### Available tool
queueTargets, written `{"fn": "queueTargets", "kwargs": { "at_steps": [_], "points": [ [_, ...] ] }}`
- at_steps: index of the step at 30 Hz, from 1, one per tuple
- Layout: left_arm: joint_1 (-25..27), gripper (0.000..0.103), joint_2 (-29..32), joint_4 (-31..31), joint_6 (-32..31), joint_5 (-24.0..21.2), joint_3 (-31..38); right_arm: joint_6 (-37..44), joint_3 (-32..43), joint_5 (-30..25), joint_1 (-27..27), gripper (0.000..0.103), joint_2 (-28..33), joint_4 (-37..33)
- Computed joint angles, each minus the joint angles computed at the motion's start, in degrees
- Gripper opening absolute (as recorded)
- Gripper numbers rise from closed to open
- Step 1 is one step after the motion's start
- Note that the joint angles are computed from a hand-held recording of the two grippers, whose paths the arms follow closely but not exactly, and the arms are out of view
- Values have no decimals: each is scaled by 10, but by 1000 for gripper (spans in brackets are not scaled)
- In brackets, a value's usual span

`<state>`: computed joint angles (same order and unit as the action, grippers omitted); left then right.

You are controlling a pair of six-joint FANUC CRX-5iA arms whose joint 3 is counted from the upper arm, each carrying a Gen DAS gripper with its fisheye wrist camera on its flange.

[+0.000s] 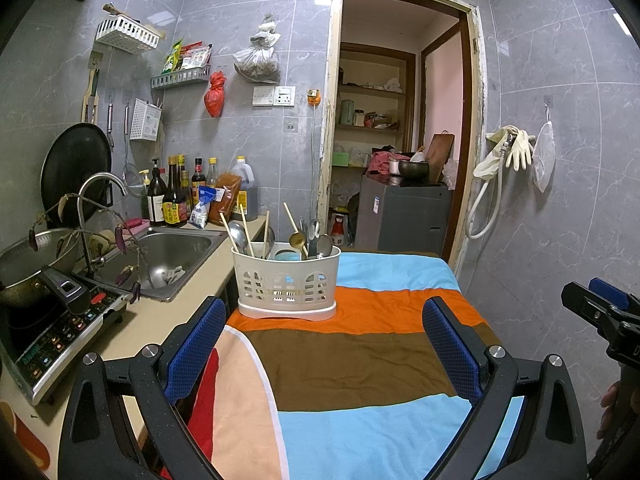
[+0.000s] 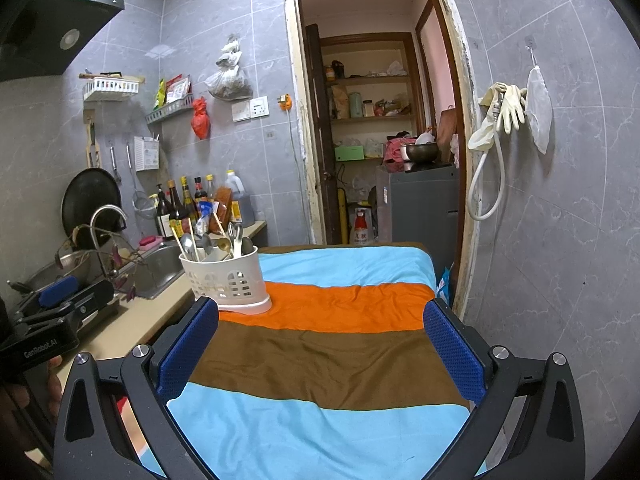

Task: Organize utensils

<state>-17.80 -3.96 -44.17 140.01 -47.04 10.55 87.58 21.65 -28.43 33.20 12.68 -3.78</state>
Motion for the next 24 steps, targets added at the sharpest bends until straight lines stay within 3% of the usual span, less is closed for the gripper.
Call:
{"fn": "queueTargets", "kwargs": {
  "at_steps": [15, 24],
  "points": [
    [5, 97, -5, 10, -10, 5, -5, -1, 2, -2, 0, 103, 1, 1],
    [-13, 97, -3, -27, 11, -12, -2, 0, 2, -2, 0, 103, 1, 1]
  ]
}}
